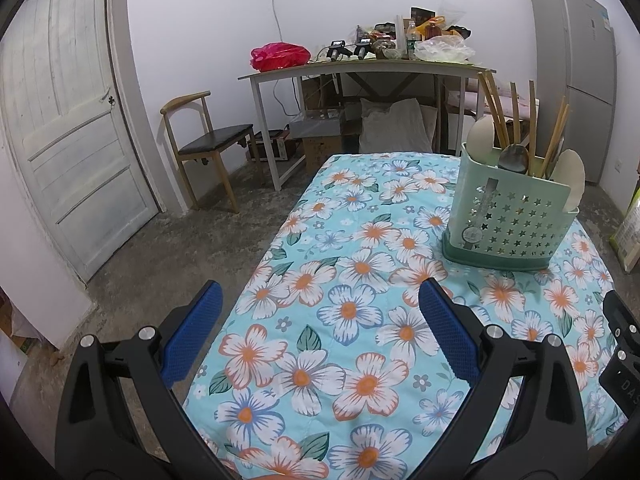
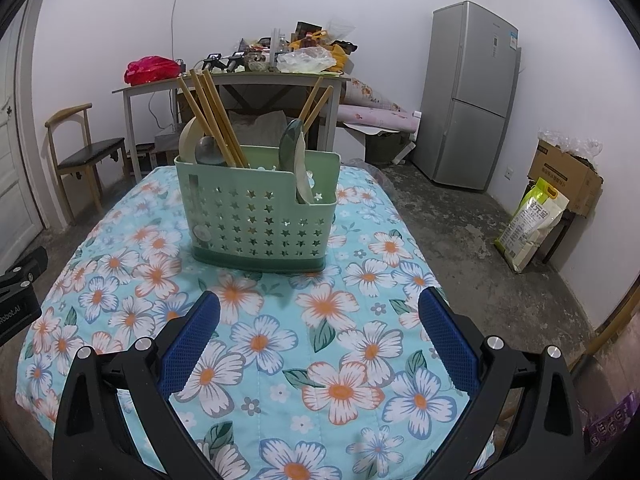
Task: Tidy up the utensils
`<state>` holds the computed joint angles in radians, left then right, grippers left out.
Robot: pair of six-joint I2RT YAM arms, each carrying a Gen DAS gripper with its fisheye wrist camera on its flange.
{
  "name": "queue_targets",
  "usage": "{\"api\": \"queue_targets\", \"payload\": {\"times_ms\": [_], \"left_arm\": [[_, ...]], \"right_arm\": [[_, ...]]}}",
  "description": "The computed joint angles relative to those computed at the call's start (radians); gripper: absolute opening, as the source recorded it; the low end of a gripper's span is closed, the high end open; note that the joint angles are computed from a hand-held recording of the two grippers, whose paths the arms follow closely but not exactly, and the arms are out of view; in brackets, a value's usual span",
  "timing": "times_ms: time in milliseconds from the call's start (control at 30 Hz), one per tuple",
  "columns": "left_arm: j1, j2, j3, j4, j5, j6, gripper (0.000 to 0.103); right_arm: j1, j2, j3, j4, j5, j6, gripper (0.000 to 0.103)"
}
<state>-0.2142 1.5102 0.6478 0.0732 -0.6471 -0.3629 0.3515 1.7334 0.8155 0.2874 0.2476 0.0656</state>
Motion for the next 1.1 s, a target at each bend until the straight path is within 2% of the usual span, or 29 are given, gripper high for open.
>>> {"api": "queue_targets", "payload": {"times_ms": [1100], "left_arm": [[0.004,0.000,0.000,0.002,0.007,0.001,0.095]], "right_arm": [[0.001,-0.003,0.002,-0.006,0.000,-0.002,0.096]]}}
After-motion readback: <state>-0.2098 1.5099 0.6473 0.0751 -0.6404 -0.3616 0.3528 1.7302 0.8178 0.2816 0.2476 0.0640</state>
